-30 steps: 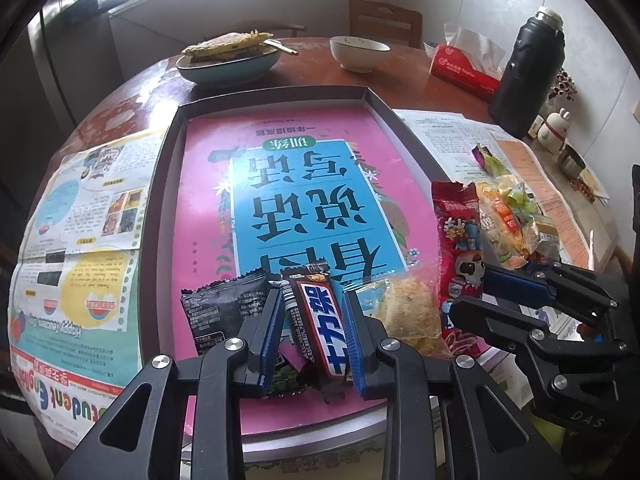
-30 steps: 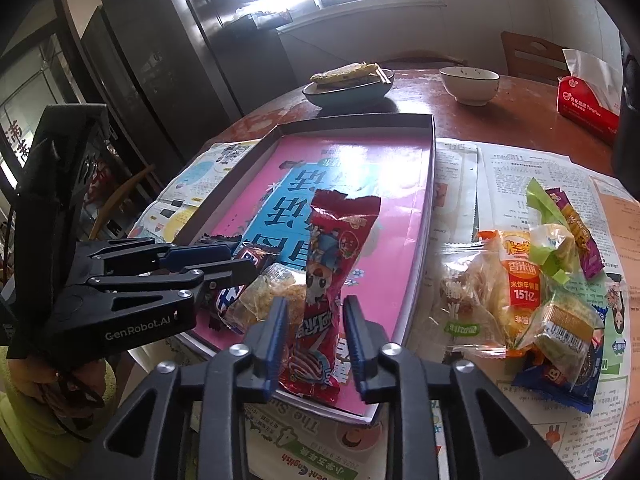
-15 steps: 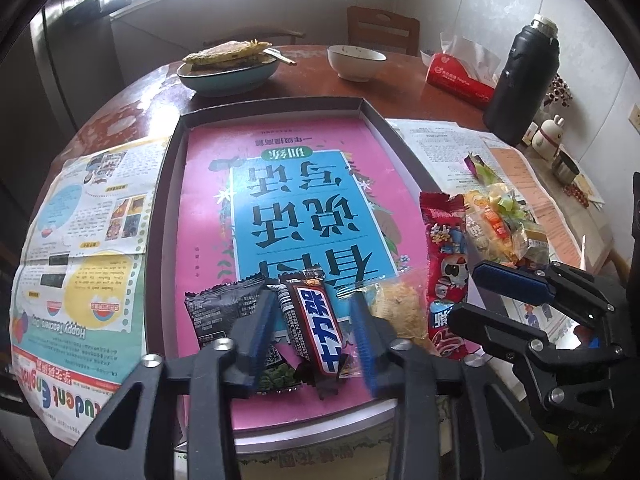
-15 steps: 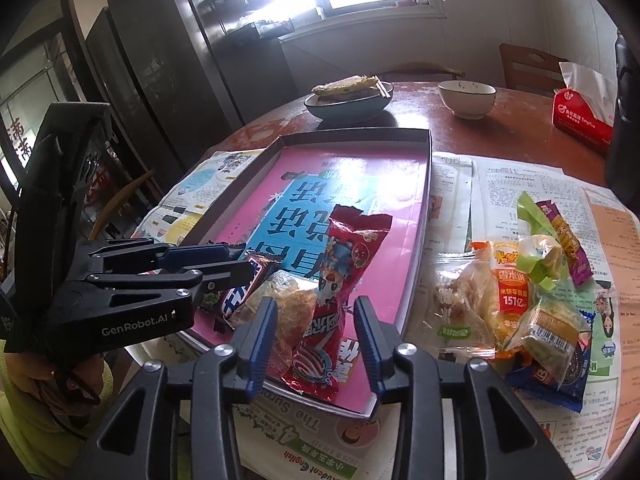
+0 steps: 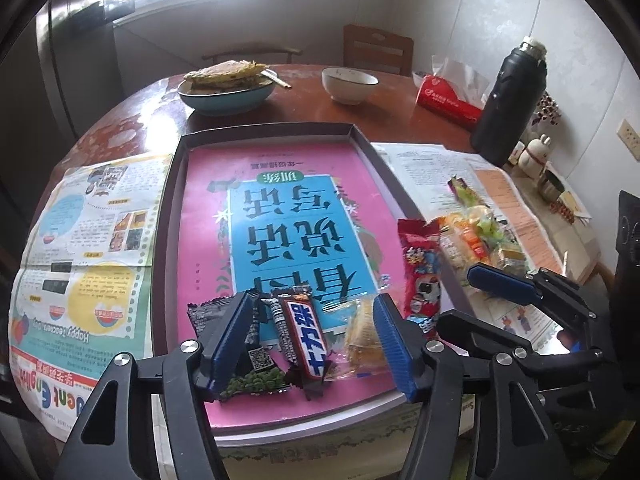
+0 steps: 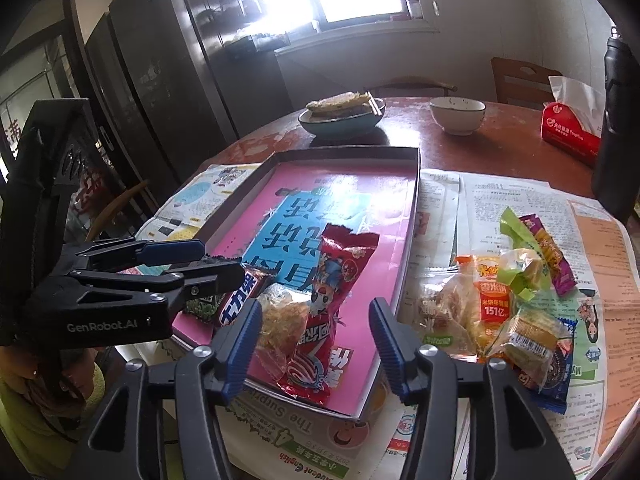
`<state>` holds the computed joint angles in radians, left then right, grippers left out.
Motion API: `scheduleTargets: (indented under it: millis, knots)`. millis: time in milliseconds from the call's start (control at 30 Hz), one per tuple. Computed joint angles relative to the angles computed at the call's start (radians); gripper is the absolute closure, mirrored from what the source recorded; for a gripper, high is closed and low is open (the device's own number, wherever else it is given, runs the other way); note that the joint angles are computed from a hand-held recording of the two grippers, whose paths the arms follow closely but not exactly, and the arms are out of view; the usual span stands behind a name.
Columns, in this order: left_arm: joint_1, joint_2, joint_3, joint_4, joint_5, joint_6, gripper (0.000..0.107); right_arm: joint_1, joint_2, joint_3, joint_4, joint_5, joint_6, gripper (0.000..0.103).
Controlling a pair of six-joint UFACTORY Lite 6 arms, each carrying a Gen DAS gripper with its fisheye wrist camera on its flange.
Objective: Organize snacks
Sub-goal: 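Lower both snacks onto the tray and open both grippers, then lift both open grippers away from the snacks on the tray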
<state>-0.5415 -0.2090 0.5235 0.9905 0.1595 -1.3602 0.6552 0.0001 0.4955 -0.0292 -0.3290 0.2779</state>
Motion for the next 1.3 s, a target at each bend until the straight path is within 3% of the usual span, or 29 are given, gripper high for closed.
scheduleTargets:
  millis: [800, 1300]
  knots:
    - [-0.105, -0.160, -0.029, -0.081, 0.103, 0.027, 0.040, -0.004, -0.175, -0.088, 0.161, 0.006, -0.142, 0.039]
    - [-0.193, -0.166, 0.004, -0.063, 0.165, -0.022, 0.040, -0.059, -0.311, -0.145, 0.122, 0.045, -0.124, 0.037]
